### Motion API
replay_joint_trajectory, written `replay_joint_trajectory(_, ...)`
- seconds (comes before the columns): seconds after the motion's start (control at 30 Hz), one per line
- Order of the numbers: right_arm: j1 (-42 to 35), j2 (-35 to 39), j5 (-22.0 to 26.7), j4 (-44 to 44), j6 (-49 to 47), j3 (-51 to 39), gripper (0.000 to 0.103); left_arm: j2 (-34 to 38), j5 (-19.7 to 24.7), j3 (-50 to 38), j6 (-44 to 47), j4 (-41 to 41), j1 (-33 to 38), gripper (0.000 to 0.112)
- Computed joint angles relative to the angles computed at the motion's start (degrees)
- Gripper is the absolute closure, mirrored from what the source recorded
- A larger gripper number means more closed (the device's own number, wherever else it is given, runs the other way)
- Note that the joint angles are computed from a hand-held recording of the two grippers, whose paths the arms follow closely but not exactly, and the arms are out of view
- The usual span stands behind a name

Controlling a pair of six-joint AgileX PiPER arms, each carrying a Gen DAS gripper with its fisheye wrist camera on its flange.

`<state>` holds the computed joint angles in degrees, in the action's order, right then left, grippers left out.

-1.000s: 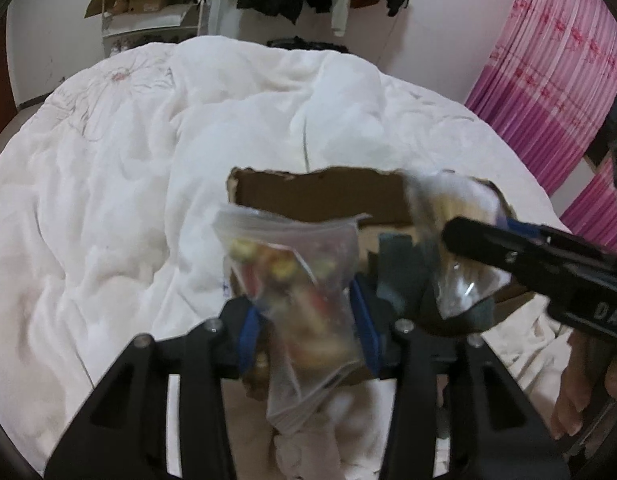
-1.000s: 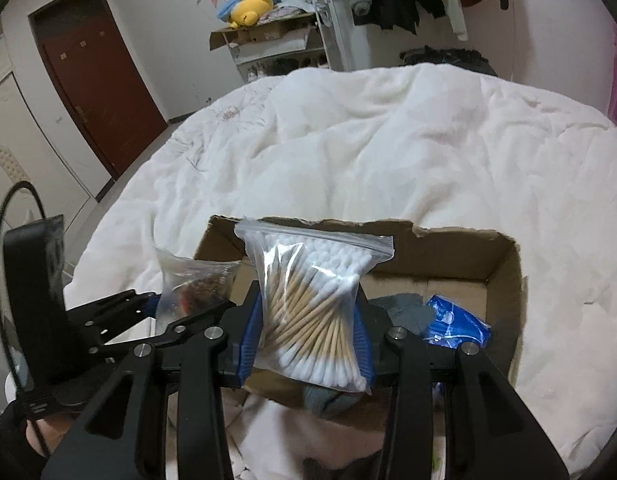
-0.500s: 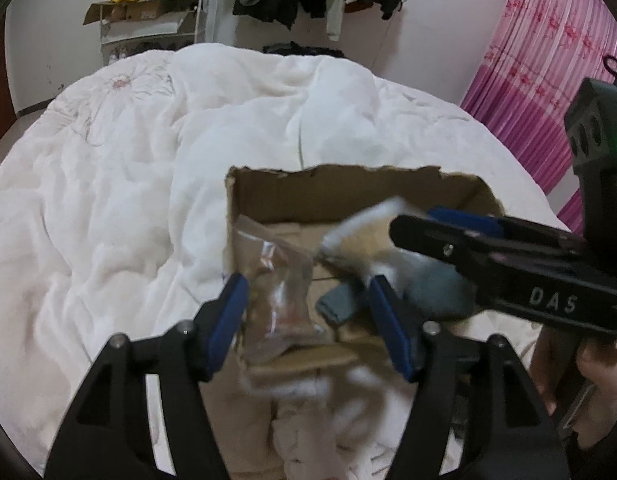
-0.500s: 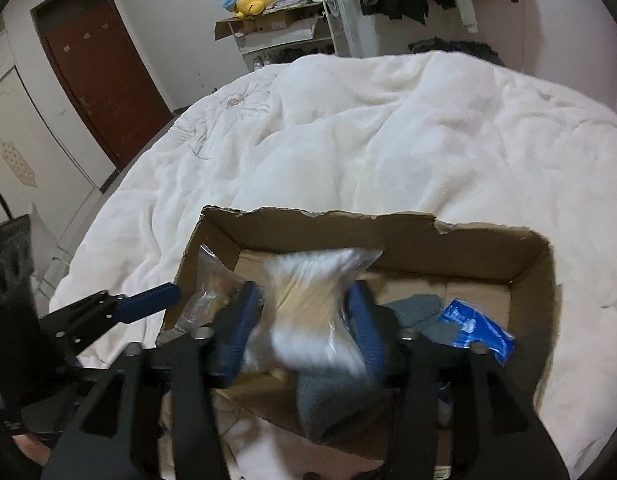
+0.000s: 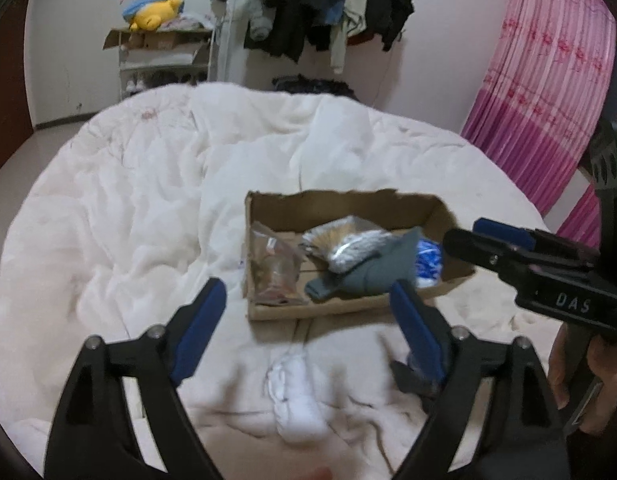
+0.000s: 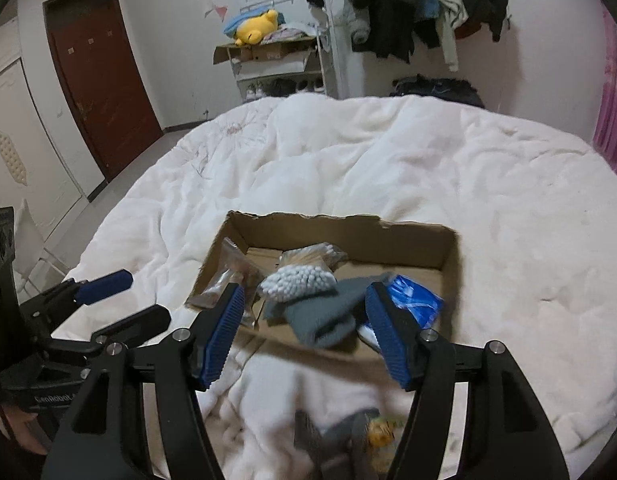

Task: Organize objects
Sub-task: 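Lower snack bag and cotton swab bag into the box and release both, then grasp the white sock with the left tool while the right grasps the grey socks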

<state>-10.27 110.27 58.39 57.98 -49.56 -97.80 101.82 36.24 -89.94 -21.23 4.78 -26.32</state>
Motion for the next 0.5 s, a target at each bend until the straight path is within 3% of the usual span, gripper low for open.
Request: replay_joint_trajectory(0.5, -12.1, -13.9, 6.8, 3.7, -8.0, 14.5, 0.037, -12.7, 2.3, 9.1, -9.8, 8.3, -8.6, 0.024)
